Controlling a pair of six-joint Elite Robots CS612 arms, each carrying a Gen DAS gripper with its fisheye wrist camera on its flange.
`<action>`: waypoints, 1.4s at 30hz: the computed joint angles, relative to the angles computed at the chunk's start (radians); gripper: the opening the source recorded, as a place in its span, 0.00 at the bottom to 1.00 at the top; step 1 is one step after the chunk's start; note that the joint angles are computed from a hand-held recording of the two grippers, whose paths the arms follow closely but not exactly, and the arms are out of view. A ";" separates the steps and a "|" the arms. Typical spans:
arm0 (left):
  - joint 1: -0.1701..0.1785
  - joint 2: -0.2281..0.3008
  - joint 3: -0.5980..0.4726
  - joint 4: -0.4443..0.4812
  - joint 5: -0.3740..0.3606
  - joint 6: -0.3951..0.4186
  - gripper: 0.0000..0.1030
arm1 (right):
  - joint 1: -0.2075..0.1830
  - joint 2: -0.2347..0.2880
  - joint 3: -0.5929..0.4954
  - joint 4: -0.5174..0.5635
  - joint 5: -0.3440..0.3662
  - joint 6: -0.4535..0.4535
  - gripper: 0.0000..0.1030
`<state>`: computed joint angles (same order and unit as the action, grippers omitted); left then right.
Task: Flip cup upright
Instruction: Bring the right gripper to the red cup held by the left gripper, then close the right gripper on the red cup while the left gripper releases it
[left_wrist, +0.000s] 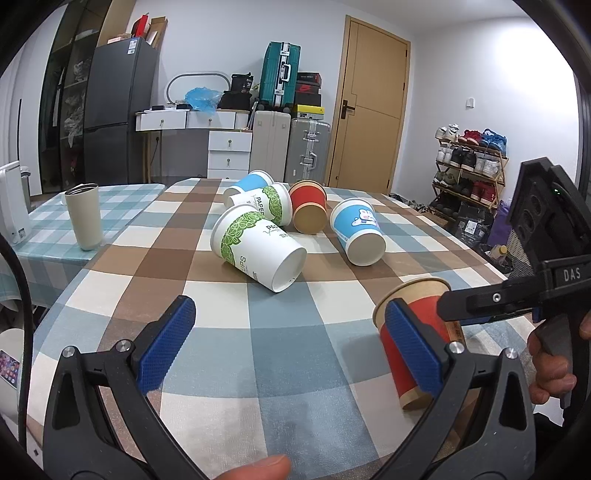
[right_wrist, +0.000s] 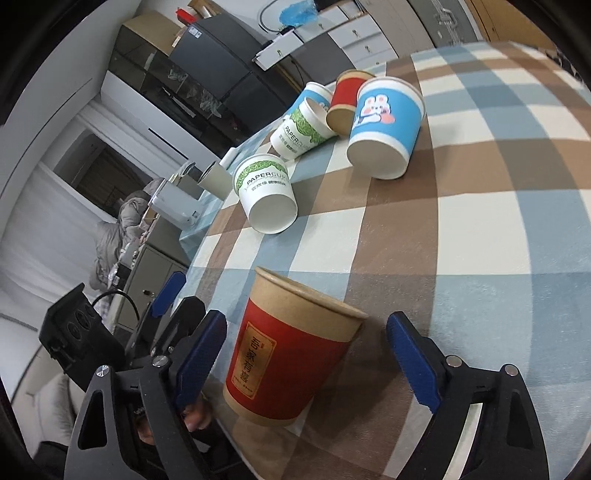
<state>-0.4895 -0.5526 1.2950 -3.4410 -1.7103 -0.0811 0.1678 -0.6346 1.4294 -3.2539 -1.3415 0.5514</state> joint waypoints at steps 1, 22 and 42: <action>0.000 0.000 0.000 -0.001 0.002 -0.001 0.99 | -0.004 0.003 -0.005 0.005 0.023 0.007 0.82; -0.001 0.001 -0.001 -0.001 0.002 -0.001 0.99 | 0.004 -0.001 -0.016 -0.031 0.009 -0.065 0.60; 0.003 0.010 -0.010 0.004 0.015 -0.028 0.99 | 0.108 0.095 -0.168 -0.160 -0.510 -0.439 0.58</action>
<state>-0.4862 -0.5421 1.2849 -3.4374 -1.6951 -0.1090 0.2753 -0.5391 1.2618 -3.4141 -1.8512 0.1123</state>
